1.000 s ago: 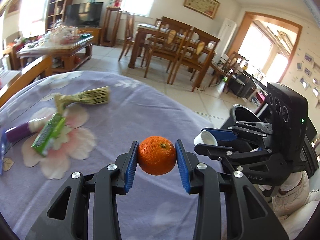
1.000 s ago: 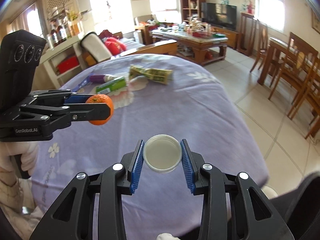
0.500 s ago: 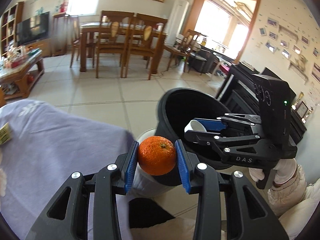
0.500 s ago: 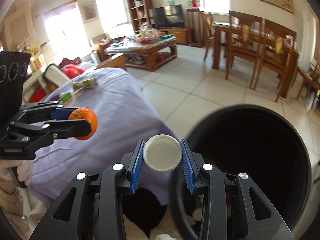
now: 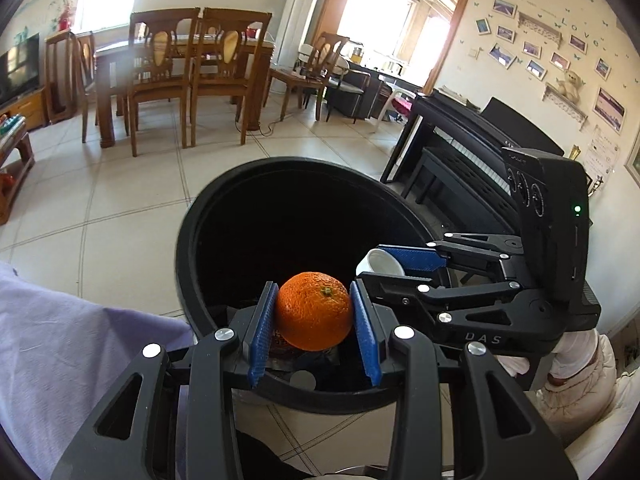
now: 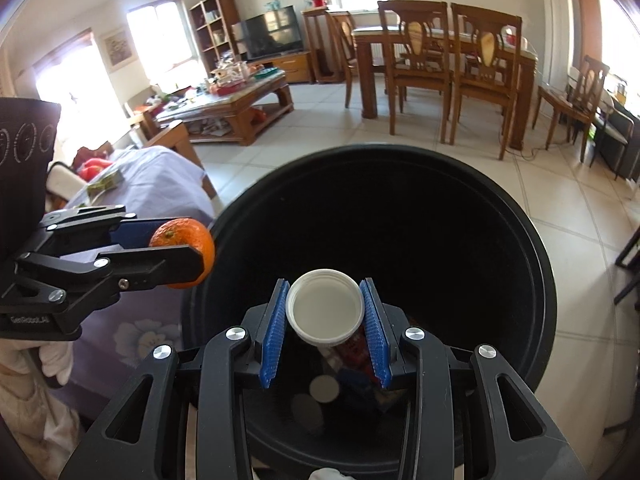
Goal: Collect trash
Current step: 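Carry the orange and white cup with both grippers over the bin, then open both grippers to drop the orange and cup into the bin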
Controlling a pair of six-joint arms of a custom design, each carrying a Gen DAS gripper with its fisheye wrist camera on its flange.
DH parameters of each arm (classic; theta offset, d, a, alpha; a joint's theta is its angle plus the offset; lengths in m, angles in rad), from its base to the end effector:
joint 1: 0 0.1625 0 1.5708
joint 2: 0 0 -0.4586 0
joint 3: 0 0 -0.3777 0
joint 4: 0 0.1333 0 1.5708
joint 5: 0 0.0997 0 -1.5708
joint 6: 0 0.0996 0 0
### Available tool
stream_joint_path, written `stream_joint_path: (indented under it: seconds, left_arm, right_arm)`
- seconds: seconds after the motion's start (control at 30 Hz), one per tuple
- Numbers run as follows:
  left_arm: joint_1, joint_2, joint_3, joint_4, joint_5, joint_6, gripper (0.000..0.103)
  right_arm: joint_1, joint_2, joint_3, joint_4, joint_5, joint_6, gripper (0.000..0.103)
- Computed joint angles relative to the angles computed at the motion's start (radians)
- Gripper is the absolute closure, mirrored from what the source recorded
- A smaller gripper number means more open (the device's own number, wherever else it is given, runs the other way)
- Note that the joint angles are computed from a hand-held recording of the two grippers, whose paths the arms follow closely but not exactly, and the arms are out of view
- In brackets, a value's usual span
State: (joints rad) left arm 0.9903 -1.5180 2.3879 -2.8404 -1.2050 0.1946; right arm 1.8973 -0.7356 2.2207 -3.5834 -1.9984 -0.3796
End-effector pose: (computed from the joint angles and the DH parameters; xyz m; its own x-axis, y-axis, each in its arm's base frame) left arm -0.0758 -0.4236 0.2849 -0.7433 0.5372 -0.3985 0.6614 0.6792 -0.3181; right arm 0.2488 -0.4480 0.0658 -0.7600 -0.3907 0.5193 -0.6016 0.7253 -0.3348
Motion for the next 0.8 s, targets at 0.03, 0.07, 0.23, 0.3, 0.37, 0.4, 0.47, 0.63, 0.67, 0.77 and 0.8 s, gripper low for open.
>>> stream_joint_path:
  seconds: [0.03, 0.07, 0.23, 0.3, 0.37, 0.4, 0.47, 0.63, 0.67, 0.77, 0.8]
  left_arm:
    - [-0.001, 0.009, 0.000, -0.001, 0.003, -0.001, 0.066]
    - [-0.004, 0.016, 0.005, -0.003, 0.009, -0.004, 0.066]
    - [0.003, 0.045, 0.002, -0.008, 0.014, -0.010, 0.065]
    - [0.005, 0.050, 0.002, -0.008, 0.016, -0.012, 0.065]
    - [0.003, 0.059, 0.002, -0.011, 0.020, -0.013, 0.065]
    - [0.002, 0.058, 0.004, -0.011, 0.023, -0.011, 0.065]
    - [-0.001, 0.056, 0.007, -0.014, 0.027, -0.007, 0.064]
    - [-0.011, 0.051, 0.017, -0.027, 0.032, -0.017, 0.064]
    - [-0.013, 0.049, 0.018, -0.026, 0.034, -0.020, 0.063]
    - [-0.018, 0.045, 0.018, -0.026, 0.038, -0.021, 0.063]
    - [-0.020, 0.041, 0.019, -0.025, 0.039, -0.024, 0.062]
  right_arm:
    - [-0.009, -0.001, 0.005, -0.005, 0.002, -0.001, 0.066]
    - [-0.015, -0.003, 0.009, -0.007, 0.004, -0.001, 0.066]
    - [-0.038, -0.001, 0.022, -0.021, 0.009, -0.005, 0.066]
    - [-0.045, -0.002, 0.019, -0.015, 0.012, -0.005, 0.066]
    - [-0.053, -0.002, 0.022, -0.018, 0.017, -0.007, 0.066]
    - [-0.054, -0.002, 0.023, -0.019, 0.018, -0.006, 0.066]
    - [-0.057, -0.002, 0.024, -0.018, 0.019, -0.001, 0.066]
    - [-0.049, 0.009, 0.003, 0.005, 0.008, 0.018, 0.059]
    - [-0.046, 0.012, 0.000, 0.006, 0.002, 0.019, 0.053]
    - [-0.044, 0.007, 0.001, 0.006, 0.003, 0.023, 0.046]
    - [-0.041, 0.008, 0.000, 0.005, -0.001, 0.022, 0.046]
